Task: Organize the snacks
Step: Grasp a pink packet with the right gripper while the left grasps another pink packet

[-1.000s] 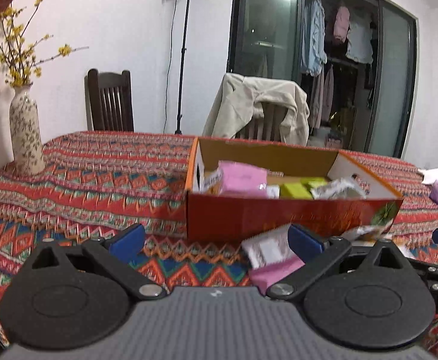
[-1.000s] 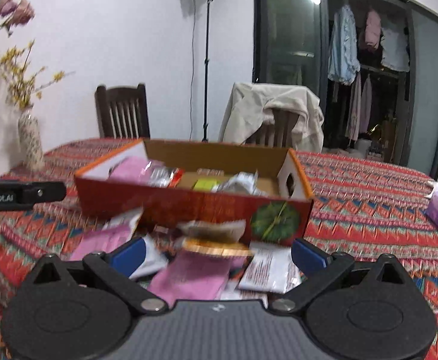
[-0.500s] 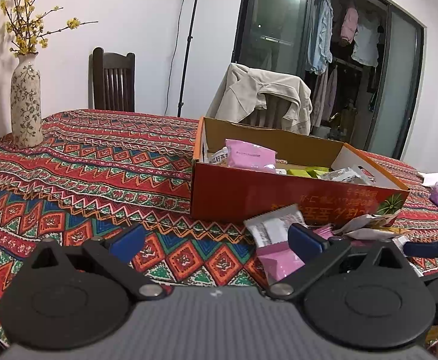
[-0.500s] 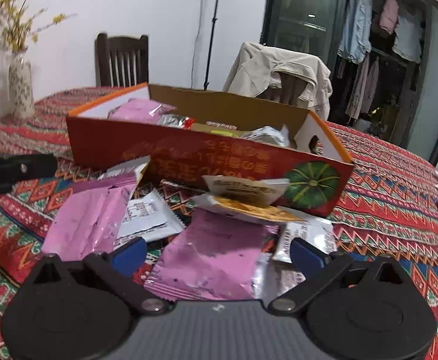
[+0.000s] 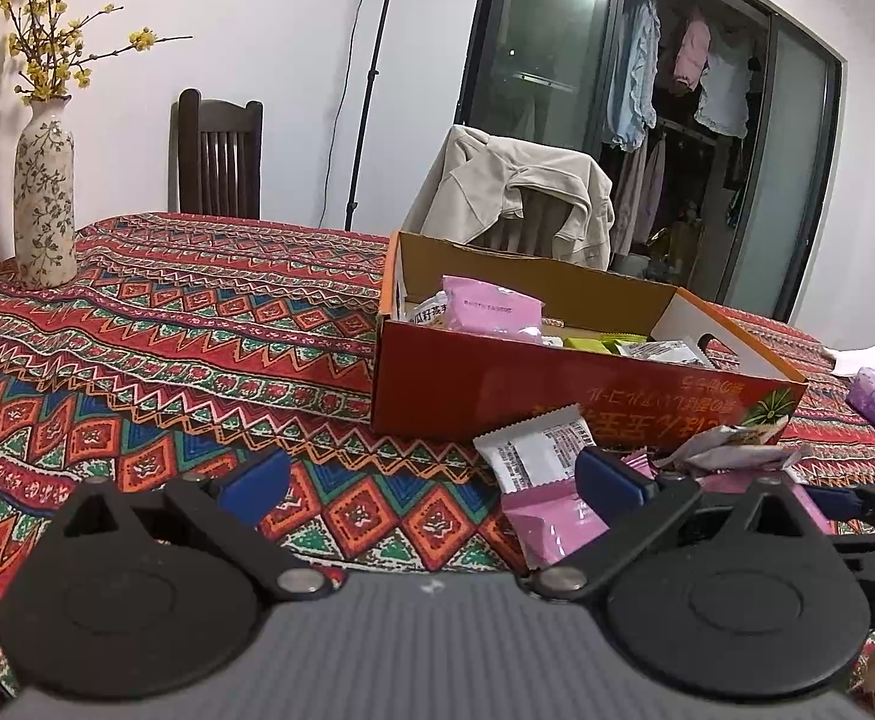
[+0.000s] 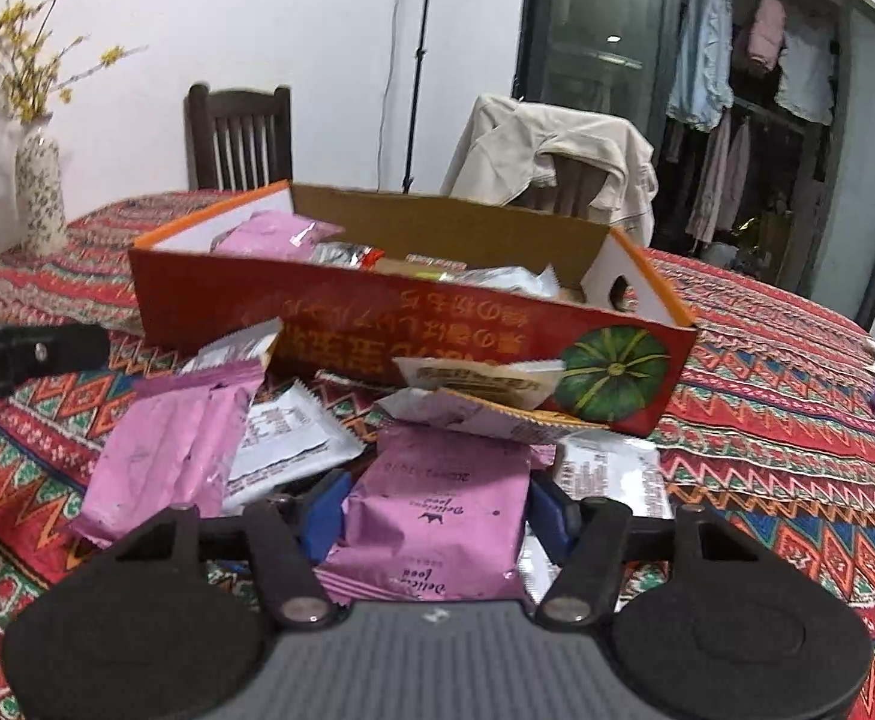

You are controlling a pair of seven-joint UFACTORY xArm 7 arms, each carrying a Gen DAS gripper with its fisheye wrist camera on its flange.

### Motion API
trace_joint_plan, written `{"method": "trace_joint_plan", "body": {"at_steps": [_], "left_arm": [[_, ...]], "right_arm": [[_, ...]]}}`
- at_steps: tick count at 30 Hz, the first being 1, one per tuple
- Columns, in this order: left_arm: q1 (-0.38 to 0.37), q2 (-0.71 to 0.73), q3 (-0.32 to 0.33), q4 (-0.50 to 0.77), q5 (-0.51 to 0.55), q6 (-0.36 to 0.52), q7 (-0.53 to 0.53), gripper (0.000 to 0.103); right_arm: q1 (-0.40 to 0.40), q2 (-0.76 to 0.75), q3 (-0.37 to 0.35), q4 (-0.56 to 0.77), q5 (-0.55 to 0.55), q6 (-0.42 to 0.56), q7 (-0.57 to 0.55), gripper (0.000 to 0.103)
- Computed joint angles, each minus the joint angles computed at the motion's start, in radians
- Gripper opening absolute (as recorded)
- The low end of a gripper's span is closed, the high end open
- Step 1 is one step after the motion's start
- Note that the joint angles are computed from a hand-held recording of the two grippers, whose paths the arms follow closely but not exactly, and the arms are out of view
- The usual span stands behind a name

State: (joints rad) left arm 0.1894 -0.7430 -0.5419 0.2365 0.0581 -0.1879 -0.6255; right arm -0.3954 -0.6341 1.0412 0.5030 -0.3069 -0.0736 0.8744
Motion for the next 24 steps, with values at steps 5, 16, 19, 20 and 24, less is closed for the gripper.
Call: {"method": "trace_joint_plan", "body": {"at_steps": [5,16,19,20,24], "left_arm": [[0.008,-0.002,-0.008,0.001,0.001,0.003,-0.004,0.103],[0.032,-0.059,-0.048,0.019,0.025,0.077,-0.040,0.103],[-0.009,-0.058,-0.023,0.036,0.042,0.117,-0.061,0.103],[-0.017,-0.056,-0.023,0.044,0.050,0.129,-0.068,0.103],[-0.015,-0.052,-0.059,0.076,0.088,0.165,-0.110,0.103]], "right_arm": [[0.054,-0.076,-0.051,-0.073,0.038,-0.066,0.023,0.062],[0.176,-0.225,-0.160,-0.210,0.137,-0.163,0.009,0.062],[0.182,-0.228,-0.170,-0.227,0.158,-0.188,-0.001,0.062],[0.184,-0.226,-0.173,-0.232,0.163,-0.194,-0.006,0.062],[0.189,-0.211,-0.185,-0.254,0.187,-0.234,-0.031,0.062]]}}
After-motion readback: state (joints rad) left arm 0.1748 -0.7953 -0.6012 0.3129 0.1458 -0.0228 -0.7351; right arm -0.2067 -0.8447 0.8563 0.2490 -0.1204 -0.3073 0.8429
